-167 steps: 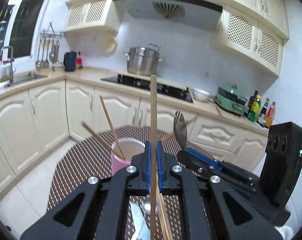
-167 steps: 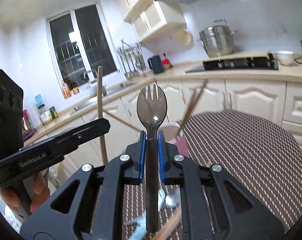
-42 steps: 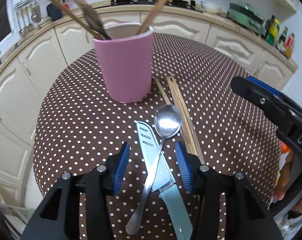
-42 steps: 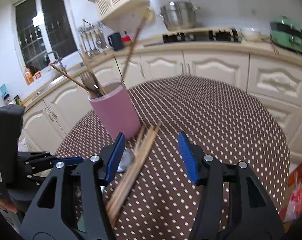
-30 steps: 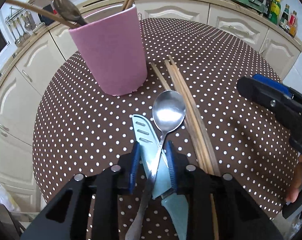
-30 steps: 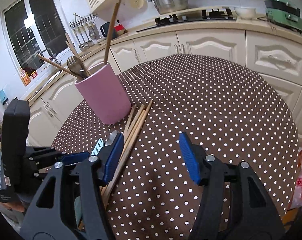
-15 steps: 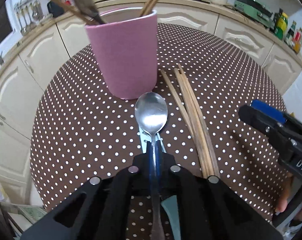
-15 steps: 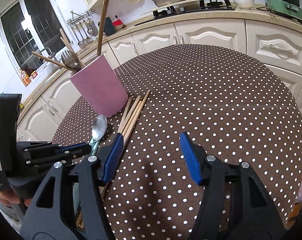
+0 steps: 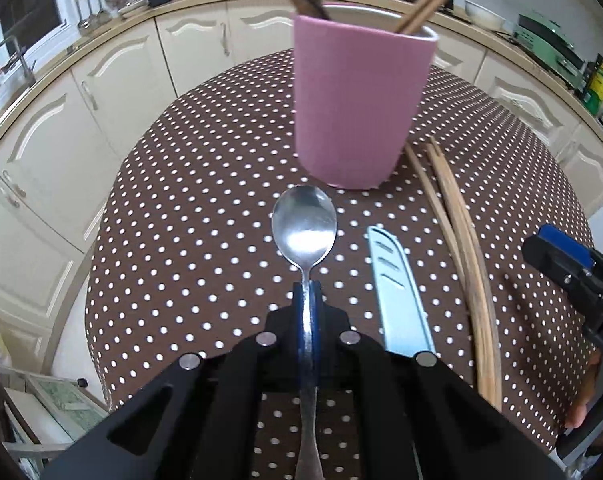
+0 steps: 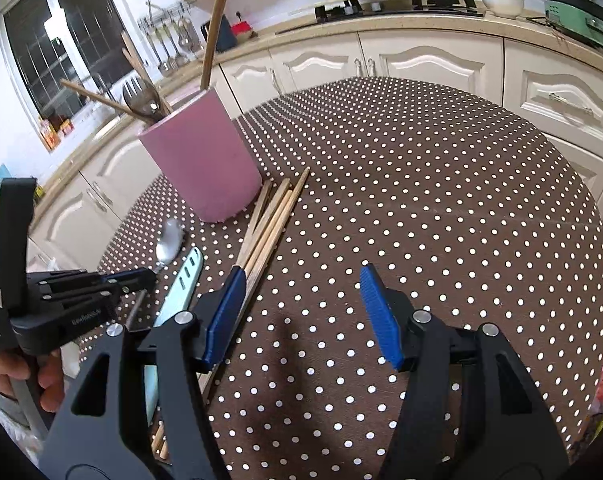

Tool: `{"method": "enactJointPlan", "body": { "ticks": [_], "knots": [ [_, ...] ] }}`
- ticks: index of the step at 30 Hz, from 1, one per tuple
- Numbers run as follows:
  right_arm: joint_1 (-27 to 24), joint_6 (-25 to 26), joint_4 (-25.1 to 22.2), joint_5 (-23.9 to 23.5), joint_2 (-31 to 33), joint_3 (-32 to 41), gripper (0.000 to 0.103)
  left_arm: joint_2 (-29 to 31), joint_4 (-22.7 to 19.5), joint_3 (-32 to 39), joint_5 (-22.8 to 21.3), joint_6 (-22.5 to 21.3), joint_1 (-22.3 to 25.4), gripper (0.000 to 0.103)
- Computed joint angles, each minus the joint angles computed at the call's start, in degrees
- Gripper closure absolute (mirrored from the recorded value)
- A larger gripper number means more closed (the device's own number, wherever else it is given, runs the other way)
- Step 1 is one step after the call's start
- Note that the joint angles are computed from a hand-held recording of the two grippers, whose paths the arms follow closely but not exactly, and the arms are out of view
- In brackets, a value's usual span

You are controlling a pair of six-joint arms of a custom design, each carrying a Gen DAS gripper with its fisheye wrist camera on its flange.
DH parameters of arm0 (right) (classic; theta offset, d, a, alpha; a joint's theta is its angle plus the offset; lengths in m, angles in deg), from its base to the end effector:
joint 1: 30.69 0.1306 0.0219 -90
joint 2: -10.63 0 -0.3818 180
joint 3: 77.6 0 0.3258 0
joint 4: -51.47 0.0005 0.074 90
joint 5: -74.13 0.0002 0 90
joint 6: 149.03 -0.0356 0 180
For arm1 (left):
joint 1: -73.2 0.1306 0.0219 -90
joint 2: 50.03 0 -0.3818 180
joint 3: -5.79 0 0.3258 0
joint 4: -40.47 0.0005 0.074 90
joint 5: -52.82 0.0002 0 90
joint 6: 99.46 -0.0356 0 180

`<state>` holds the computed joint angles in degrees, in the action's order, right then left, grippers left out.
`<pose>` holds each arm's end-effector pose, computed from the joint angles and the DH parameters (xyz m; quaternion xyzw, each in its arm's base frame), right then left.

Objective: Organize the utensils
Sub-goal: 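Grasp a wooden chopstick with the right tool while the left tool holds the spoon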

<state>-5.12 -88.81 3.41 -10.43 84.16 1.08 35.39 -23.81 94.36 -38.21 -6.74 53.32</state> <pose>0.2887 0.1338 0.4513 0.0526 0.9144 0.1468 0.3736 0.3475 -0.1255 0.4330 0.1423 0.9579 -0.0403 0.2461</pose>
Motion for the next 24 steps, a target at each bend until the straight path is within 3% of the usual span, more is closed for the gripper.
{"method": "enactJointPlan", "body": {
  "ticks": [4, 10, 13, 16, 24],
  "knots": [
    [0.5, 1.0, -5.0, 1.0, 3.7, 3.9, 0.044, 0.3, 0.2, 0.1, -1.1, -0.3, 0.6, 0.099],
    [2.2, 2.6, -7.9, 3.3, 7.2, 7.4, 0.044, 1.4, 0.8, 0.6, -2.1, 0.1, 0.0, 0.097],
    [2.7, 3.1, -8.9, 4.1, 8.8, 8.8, 0.044, 1.7, 0.8, 0.9, -2.0, 0.0, 0.3, 0.092],
    [3.5, 3.5, -10.3, 5.8, 10.5, 10.0, 0.044, 1.3, 1.5, 0.3, -2.7, 0.2, 1.1, 0.077],
    [3.7, 4.3, -10.6, 7.6, 11.9, 10.9, 0.042, 0.9, 2.1, -0.5, -1.7, 0.5, 1.3, 0.073]
  ]
}}
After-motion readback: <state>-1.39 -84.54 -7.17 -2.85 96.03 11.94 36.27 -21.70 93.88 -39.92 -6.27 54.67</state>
